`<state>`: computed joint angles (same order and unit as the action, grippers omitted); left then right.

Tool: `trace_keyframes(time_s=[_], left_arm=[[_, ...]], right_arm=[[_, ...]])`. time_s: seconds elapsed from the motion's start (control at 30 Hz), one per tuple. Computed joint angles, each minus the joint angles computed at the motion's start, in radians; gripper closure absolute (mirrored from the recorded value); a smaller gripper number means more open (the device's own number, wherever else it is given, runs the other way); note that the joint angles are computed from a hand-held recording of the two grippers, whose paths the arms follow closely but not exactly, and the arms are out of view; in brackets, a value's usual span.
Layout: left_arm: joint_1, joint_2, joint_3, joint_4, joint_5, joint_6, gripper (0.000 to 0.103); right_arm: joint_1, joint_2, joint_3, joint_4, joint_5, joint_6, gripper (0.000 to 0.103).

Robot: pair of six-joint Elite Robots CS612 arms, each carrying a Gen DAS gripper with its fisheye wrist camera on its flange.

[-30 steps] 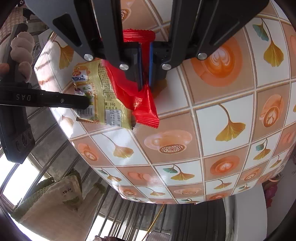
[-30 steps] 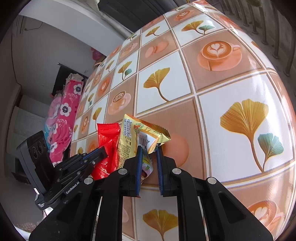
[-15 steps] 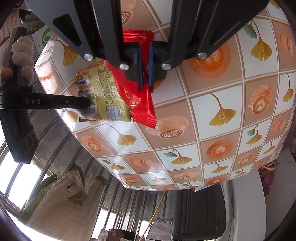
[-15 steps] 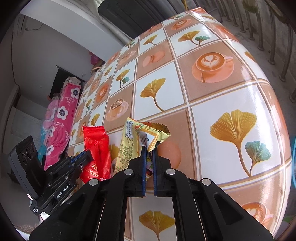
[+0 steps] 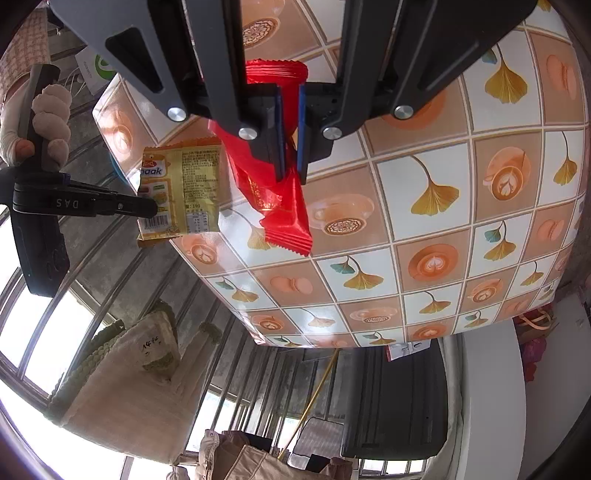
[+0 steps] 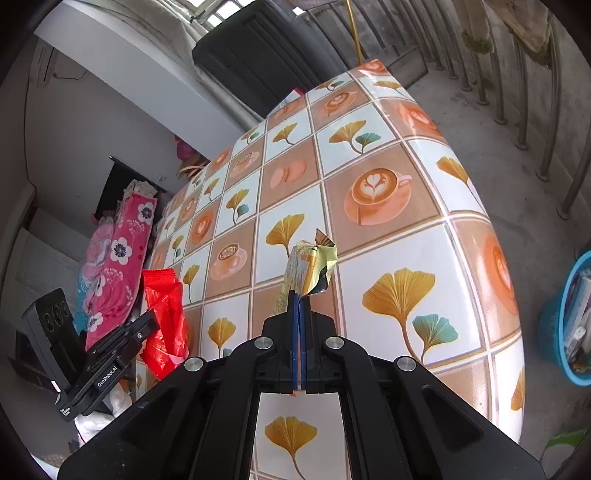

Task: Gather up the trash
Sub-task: 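Lift the snack packet and red wrapper off the table, then carry the snack packet and red wrapper with both tools over the wastebasket, then open both tools to drop the packet and wrapper into the wastebasket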

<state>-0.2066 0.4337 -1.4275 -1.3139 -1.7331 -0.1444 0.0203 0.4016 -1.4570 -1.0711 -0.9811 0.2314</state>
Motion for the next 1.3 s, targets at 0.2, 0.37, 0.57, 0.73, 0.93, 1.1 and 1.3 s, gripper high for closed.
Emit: trace_keyframes(time_s=[0.2, 0.37, 0.57, 0.73, 0.93, 1.1, 1.3], left_arm=[[-0.005, -0.028, 0.037, -0.033, -0.053, 0.027, 0.098], [-0.024, -0.069, 0.103, -0.084, -0.115, 0.089, 0.098], [-0.074, -0.134, 0.232, -0.113, -0.204, 0.192, 0.098], [-0.13, -0.189, 0.362, -0.075, -0.284, 0.263, 0.098], [-0.218, -0.235, 0.496, -0.008, -0.296, 0.366, 0.097], [-0.28, -0.271, 0.626, -0.003, -0.293, 0.397, 0.097], [-0.332, -0.303, 0.791, -0.094, -0.252, 0.335, 0.052]], right_arm=[[-0.026, -0.017, -0.012, -0.018, -0.02, 0.002, 0.103], [-0.06, -0.034, -0.036, -0.027, -0.073, 0.009, 0.103], [-0.116, -0.031, -0.106, 0.014, -0.183, 0.038, 0.103], [-0.163, -0.003, -0.178, 0.107, -0.3, 0.078, 0.103], [-0.219, 0.052, -0.249, 0.211, -0.4, 0.168, 0.103], [-0.26, 0.106, -0.282, 0.25, -0.42, 0.247, 0.103], [-0.306, 0.178, -0.28, 0.202, -0.434, 0.327, 0.075]])
